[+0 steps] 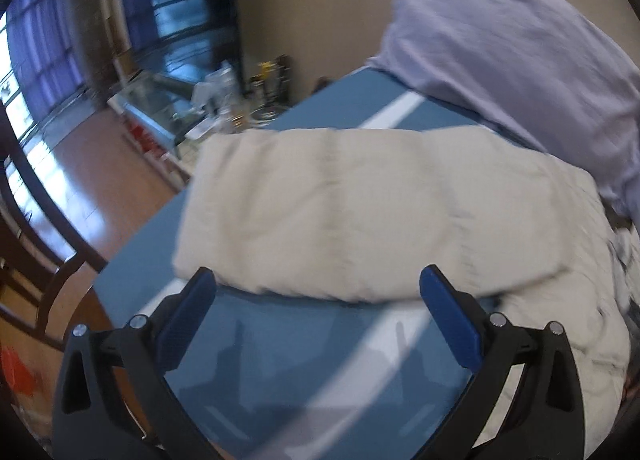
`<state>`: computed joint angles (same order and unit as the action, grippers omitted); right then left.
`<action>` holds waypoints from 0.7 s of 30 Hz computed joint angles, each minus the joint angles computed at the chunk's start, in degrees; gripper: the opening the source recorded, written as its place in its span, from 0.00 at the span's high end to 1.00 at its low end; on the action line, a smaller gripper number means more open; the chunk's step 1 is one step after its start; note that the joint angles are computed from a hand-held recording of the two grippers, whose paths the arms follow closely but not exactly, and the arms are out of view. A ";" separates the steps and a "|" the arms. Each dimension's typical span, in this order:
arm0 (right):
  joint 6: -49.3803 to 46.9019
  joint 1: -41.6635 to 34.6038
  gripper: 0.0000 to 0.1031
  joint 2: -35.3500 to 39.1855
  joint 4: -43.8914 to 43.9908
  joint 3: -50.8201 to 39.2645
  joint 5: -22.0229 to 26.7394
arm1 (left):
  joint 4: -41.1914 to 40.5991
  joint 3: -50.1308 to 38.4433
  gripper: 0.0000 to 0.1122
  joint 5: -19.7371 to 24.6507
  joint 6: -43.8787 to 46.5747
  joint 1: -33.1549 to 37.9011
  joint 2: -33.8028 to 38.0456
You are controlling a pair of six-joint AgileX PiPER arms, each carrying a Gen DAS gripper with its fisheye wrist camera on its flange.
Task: Fold large clothes
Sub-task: 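Move the left gripper to the other sleeve and grasp its cuff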
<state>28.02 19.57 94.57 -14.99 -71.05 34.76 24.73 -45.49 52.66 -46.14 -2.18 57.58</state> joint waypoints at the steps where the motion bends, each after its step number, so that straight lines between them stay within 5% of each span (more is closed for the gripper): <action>1: 0.03 0.03 0.07 -0.03 0.01 0.02 -0.01 | -0.98 0.30 0.10 -1.00 2.22 2.82 0.02; 7: 0.09 0.03 0.07 -0.12 -0.05 0.15 -0.04 | -10.73 1.73 0.17 -6.97 16.35 18.79 0.57; 15: 0.03 -0.03 0.07 -0.09 0.04 0.19 -0.14 | -28.43 3.26 0.32 -9.30 33.47 33.48 3.42; 21: 0.42 0.10 0.07 -0.11 -0.18 0.18 -0.08 | -26.96 4.00 0.33 -10.96 31.57 32.57 3.78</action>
